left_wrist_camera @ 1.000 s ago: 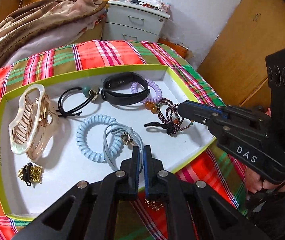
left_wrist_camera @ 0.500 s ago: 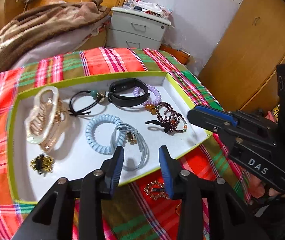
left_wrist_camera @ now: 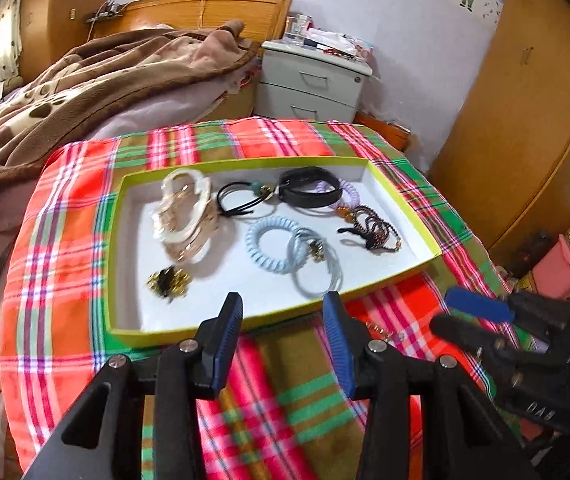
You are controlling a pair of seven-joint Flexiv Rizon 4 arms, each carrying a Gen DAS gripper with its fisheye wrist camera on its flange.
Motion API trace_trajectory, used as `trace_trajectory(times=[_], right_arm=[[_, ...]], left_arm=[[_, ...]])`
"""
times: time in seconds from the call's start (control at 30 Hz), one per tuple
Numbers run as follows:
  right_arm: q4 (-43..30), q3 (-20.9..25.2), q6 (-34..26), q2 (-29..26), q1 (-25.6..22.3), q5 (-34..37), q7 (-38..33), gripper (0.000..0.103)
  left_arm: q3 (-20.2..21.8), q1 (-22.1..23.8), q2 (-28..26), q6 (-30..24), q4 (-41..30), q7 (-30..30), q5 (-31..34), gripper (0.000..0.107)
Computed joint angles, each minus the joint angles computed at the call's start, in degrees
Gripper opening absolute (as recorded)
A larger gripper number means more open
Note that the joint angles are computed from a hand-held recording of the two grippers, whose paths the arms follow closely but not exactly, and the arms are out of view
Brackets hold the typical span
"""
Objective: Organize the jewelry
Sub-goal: 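Lower the right tool onto the gold ring while the left tool moves over the rhinestone brooch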
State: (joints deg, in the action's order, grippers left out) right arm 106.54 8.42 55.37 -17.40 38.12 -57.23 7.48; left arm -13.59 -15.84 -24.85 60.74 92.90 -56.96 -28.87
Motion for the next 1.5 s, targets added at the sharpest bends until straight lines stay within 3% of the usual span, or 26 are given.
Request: trace_trajectory(times=[0.3, 0.63, 0.8, 0.9, 1.1, 1.3, 1.5], right_arm=[[-2.4, 0.9, -2.6, -3.1, 2.4, 5.4, -5.0, 0.034], [-6.3, 0.4, -11.1, -5.5, 5.6, 8.7, -9.4, 0.034], [-5.5, 0.2, -10.4, -5.0, 5.5, 7.9, -8.3, 0.033], [-5.2, 0.1, -11.4, -4.8, 5.7, 7.4, -7.1, 0.022], [-1.6, 0.0, -9.3, -2.3, 4.7, 4.4, -1.1, 0.022], [1.7, 1.4, -10.8, 1.0, 3.2, 2.6, 3.4, 0.022], [4.0, 2.6, -11.3, 3.1, 1.8, 1.0, 6.5, 0.022]], left_arm=[[-0.5, 1.5, 2.5, 1.1, 4.9, 2.2, -3.9, 0.044], [-0.2, 1.5, 3.0, 1.2, 6.1, 3.1, -5.2, 0.044], [-0.2, 1.3, 2.6, 0.8, 5.8, 2.9, -5.3, 0.044], [-0.4, 1.2, 2.3, 0.1, 5.3, 2.9, -5.3, 0.044], [-1.5, 0.8, 0.9, -2.4, 3.5, 4.2, -6.3, 0.044], [-1.1, -1.3, -2.1, -6.3, -0.6, 4.1, -2.3, 0.050], [-0.5, -3.6, -4.3, -5.4, -3.1, 3.4, 2.9, 0.054]])
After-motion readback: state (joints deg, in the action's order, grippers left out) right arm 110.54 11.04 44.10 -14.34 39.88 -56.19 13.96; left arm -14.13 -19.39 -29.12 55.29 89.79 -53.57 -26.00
